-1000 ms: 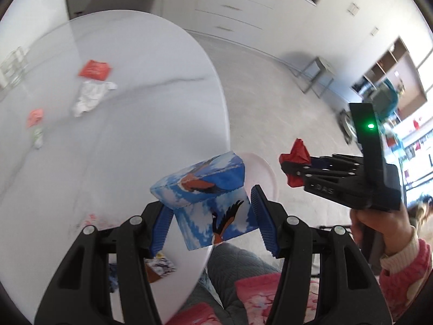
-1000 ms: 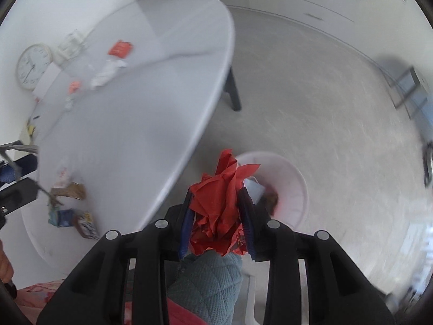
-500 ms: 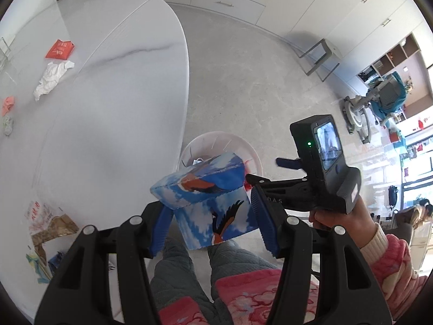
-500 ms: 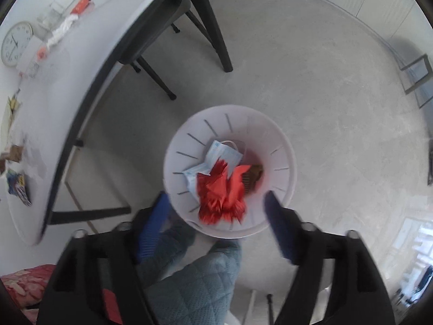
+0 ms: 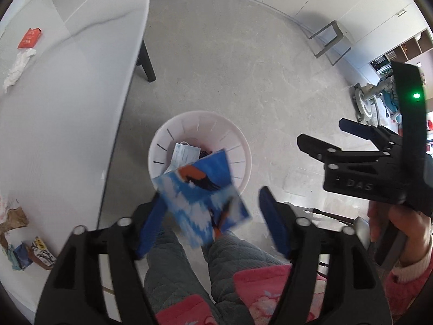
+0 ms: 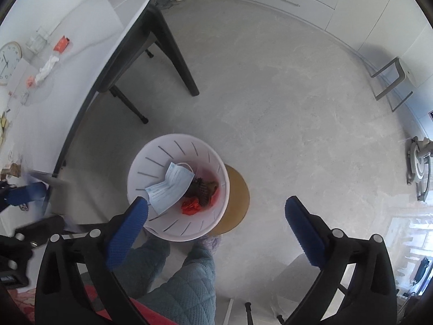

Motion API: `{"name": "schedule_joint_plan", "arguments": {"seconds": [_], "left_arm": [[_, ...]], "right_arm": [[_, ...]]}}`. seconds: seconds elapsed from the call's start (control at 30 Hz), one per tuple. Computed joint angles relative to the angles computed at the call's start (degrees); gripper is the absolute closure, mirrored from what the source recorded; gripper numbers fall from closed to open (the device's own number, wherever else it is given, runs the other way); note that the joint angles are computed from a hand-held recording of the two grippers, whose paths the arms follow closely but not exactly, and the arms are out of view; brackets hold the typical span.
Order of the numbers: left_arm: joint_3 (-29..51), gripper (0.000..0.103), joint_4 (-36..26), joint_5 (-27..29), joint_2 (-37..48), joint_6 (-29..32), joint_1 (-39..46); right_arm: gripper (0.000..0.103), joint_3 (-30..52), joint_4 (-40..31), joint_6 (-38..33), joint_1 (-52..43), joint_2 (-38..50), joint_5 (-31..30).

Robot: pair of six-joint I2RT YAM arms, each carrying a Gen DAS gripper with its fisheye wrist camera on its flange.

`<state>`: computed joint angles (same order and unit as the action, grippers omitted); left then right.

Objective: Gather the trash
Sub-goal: 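Open the right gripper over the white bin while the left drops the blue box in, then move both tools back over the table toward the remaining trash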

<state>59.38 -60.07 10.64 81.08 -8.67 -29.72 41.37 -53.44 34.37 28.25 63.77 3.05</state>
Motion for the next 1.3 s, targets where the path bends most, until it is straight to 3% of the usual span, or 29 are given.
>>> {"name": "schedule_joint_plan", "arguments": {"seconds": [0.13, 0.27, 0.6, 0.8, 1.07, 1.3], "left_arm": [[-0.43, 0.015, 1.18, -0.56, -1.78, -3.13, -2.23], [0.08, 0.013, 0.55, -3.15, -4.27, -5.18, -3.11], [3.44, 0.01, -6.36, -6.04, -14.12, -0.33, 13.21], [7.33, 0.008, -10.59, -4.21, -18.33, 12.65, 35.62], [10.26, 0.008, -13.06, 3.99, -14.47, 39.56, 75.27], [9.95, 0.008, -9.72, 5.75, -5.62, 52.21, 92.01]], "right_arm": [[0.003, 0.05, -1.41, -1.72, -1.76, -3.11, -0.94], [0.003, 0.71, -1.08, -1.74, -0.98, -3.48, -1.27], [0.003, 11.31, -0.87, 1.45, 8.12, 1.47, 0.16], [0.003, 21.39, 0.82, 1.39, 15.7, 10.69, 1.93], [0.003, 37.4, 2.16, 0.27, 25.95, 26.92, 2.42], [0.003, 53.65, -0.41, -2.4, 32.7, 41.75, 1.12]]}}
